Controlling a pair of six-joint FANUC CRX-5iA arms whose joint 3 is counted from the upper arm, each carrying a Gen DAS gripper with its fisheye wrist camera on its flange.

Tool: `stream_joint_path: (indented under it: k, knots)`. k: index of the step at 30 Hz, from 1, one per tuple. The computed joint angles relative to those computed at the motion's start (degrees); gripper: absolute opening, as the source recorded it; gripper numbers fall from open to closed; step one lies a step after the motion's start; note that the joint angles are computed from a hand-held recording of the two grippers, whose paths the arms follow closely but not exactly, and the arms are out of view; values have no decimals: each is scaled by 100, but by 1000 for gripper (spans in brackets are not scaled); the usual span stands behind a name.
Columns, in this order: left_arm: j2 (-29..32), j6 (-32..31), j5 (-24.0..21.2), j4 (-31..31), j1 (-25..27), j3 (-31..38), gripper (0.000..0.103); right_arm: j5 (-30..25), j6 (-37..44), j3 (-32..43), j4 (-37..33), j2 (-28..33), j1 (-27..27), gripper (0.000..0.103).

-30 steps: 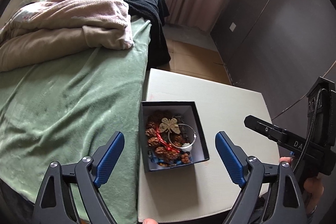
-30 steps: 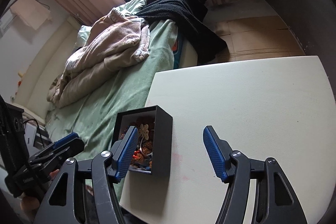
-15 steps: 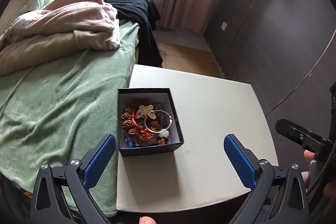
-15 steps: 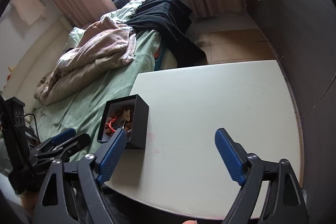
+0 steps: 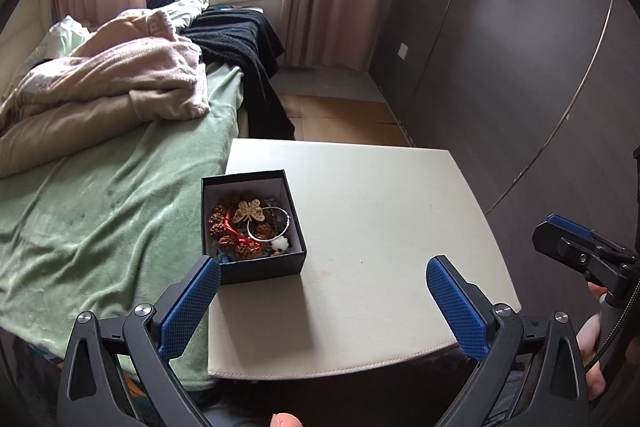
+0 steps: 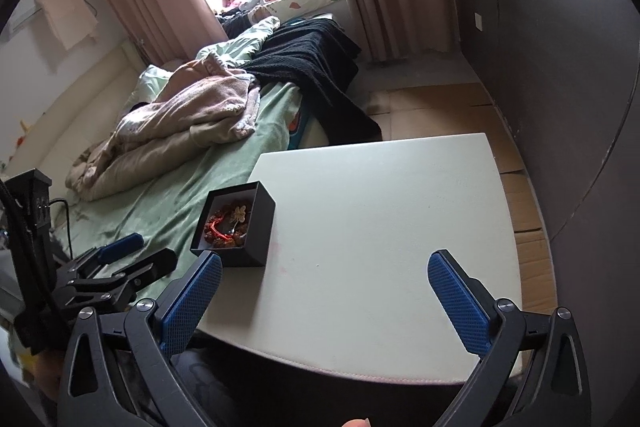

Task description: Organize jewelry

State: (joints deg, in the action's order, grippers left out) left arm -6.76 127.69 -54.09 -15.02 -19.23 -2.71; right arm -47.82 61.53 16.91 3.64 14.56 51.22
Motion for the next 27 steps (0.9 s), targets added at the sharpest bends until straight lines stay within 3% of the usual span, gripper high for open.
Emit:
stream_joint_path:
  k: [6, 27]
  knots:
    - [-69, 110, -108, -90, -96, 7, 103, 98, 167, -141, -230, -157, -32, 103]
    - [-7, 264, -304, -488, -406, 162, 103, 442, -50, -683, 38, -473, -30, 103]
